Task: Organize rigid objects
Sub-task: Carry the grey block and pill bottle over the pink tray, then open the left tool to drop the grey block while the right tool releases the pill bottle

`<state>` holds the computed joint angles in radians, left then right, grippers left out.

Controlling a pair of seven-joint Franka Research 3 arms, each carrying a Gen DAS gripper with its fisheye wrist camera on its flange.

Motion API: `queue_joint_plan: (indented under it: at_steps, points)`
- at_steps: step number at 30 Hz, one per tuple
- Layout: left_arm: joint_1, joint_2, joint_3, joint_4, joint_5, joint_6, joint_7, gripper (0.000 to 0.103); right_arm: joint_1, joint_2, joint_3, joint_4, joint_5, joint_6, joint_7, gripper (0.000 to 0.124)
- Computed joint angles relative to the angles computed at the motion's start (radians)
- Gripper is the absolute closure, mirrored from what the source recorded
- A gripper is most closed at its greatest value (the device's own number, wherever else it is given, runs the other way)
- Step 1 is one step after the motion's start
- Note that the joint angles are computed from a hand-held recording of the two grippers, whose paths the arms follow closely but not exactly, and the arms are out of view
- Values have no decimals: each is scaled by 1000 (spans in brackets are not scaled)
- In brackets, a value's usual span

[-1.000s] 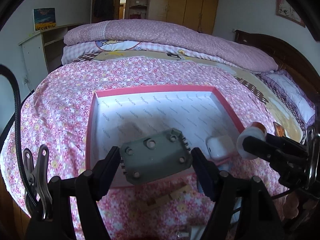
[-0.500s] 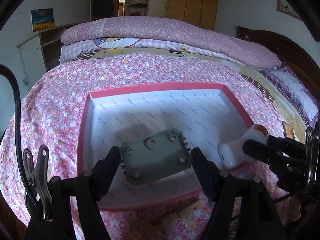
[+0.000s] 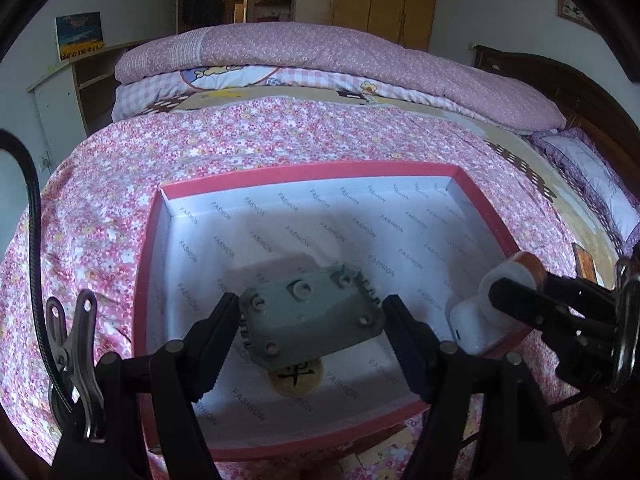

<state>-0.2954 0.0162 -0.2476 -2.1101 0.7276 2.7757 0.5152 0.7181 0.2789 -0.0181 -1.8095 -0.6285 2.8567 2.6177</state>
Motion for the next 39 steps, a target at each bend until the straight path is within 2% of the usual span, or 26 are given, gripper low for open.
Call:
queue_joint_plan:
  at_steps: [5,7,13,27,39]
  points:
    - [1,-2,1,-3,-14,-2,0,27,4,2,-6,3,-8,8,10,75]
    - [1,-10,1,-9,-7,4,-10,27,10,0,-14,2,-20,13,31,70]
    - [6,-22,-4,-9,28,0,-33,26,9,-6,-18,-4,-34,31,70,65]
    - [14,-50,-10,-38,21,10,-57,24,4,-16,-5,-12,-47,26,78,65]
    - [17,-92,-30,-67,30,2,-78,24,3,-56,4,-41,-141,34,165,65]
